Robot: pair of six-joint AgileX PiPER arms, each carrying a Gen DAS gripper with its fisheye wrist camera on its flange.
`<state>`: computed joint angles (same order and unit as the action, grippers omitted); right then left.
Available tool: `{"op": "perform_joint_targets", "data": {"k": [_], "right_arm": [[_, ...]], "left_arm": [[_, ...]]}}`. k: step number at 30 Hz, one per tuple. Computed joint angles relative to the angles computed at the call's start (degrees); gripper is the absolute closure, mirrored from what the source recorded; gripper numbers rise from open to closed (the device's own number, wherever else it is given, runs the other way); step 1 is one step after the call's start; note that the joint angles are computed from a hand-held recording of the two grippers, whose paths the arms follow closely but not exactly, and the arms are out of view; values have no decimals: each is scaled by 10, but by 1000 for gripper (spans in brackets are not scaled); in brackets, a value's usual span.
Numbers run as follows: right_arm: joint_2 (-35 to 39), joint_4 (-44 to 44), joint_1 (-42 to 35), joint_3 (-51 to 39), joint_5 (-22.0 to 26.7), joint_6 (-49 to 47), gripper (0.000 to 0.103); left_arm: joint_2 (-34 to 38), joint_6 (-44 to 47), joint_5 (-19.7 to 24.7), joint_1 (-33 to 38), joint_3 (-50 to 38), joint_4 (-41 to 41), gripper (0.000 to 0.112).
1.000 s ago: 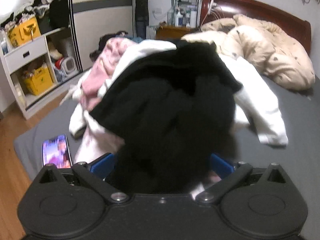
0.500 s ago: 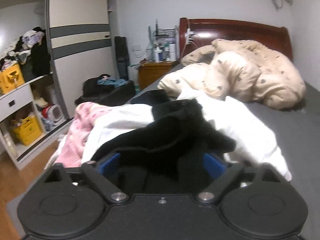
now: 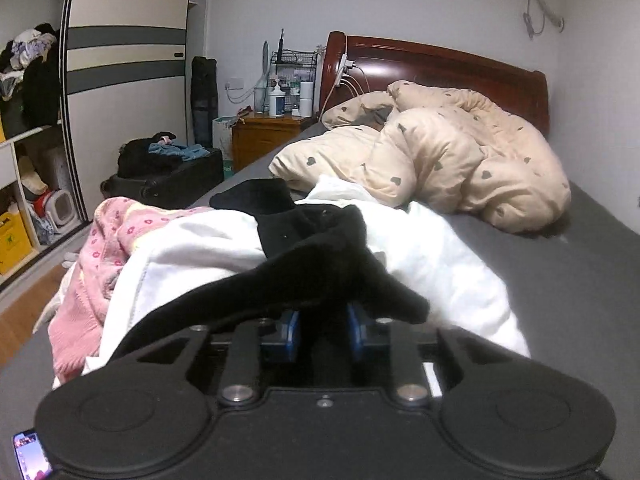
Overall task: Fold clothes
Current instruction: 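Reach the left tool into the clothes pile toward the black garment, then grasp the black garment with the left tool and lift it off the pile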
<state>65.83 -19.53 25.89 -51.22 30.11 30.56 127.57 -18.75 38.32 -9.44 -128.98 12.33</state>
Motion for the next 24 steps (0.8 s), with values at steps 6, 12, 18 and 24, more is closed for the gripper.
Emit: {"op": "perform_joint_targets", "data": {"k": [6,12,18,24], "right_arm": [[5,25,-13,3,-7,-22,0],[4,39,-25,6,-14,-42,0],[5,72,-45,12,-20,-68,0],[1,75,-46,15,-19,-78,0]], "left_arm": [[-38,-19,-47,-12,66,37,86],[-72,-54,-61,-28,108,93,79],[-82,-97,-63,-42,125,165,73],[-4,-80,-10,-36,0,168,73]]}}
